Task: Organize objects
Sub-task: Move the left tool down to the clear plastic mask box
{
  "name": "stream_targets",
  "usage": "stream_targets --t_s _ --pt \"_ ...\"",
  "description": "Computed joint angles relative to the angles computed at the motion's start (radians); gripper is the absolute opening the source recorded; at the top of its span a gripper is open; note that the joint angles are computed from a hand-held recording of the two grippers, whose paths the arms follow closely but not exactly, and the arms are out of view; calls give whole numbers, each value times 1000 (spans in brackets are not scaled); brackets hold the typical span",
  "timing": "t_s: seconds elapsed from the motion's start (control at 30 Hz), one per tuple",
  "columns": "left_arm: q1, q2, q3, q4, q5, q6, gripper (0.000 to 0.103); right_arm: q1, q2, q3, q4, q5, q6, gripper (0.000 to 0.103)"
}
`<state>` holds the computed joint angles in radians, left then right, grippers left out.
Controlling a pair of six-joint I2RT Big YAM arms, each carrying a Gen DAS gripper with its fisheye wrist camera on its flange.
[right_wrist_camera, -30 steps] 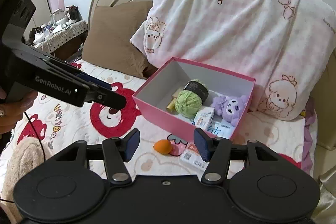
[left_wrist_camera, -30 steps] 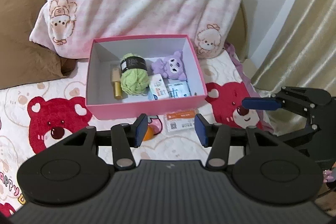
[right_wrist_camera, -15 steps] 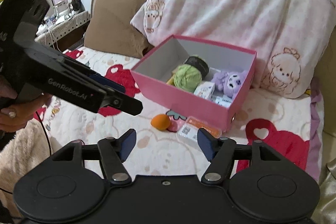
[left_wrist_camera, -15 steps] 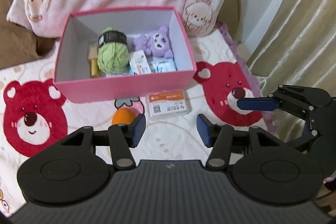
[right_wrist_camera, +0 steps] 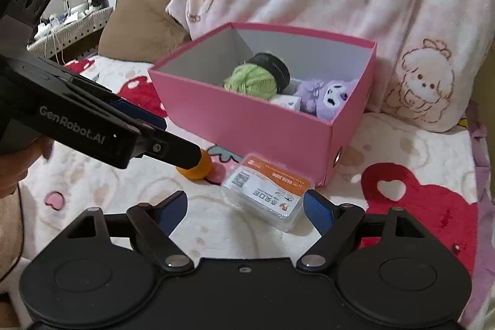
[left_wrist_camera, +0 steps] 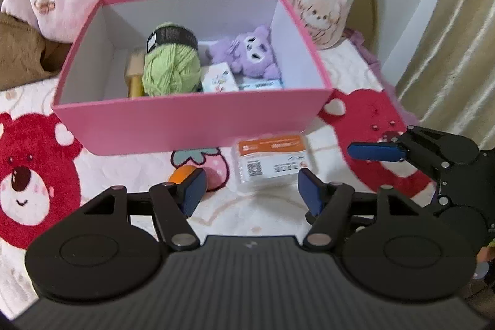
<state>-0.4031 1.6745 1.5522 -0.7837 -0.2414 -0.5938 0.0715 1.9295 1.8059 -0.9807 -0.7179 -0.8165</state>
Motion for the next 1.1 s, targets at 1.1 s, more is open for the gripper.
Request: stream_targets --t_s 1.1 --pt "41 91 -89 211 246 -214 56 43 17 -123 131 101 192 96"
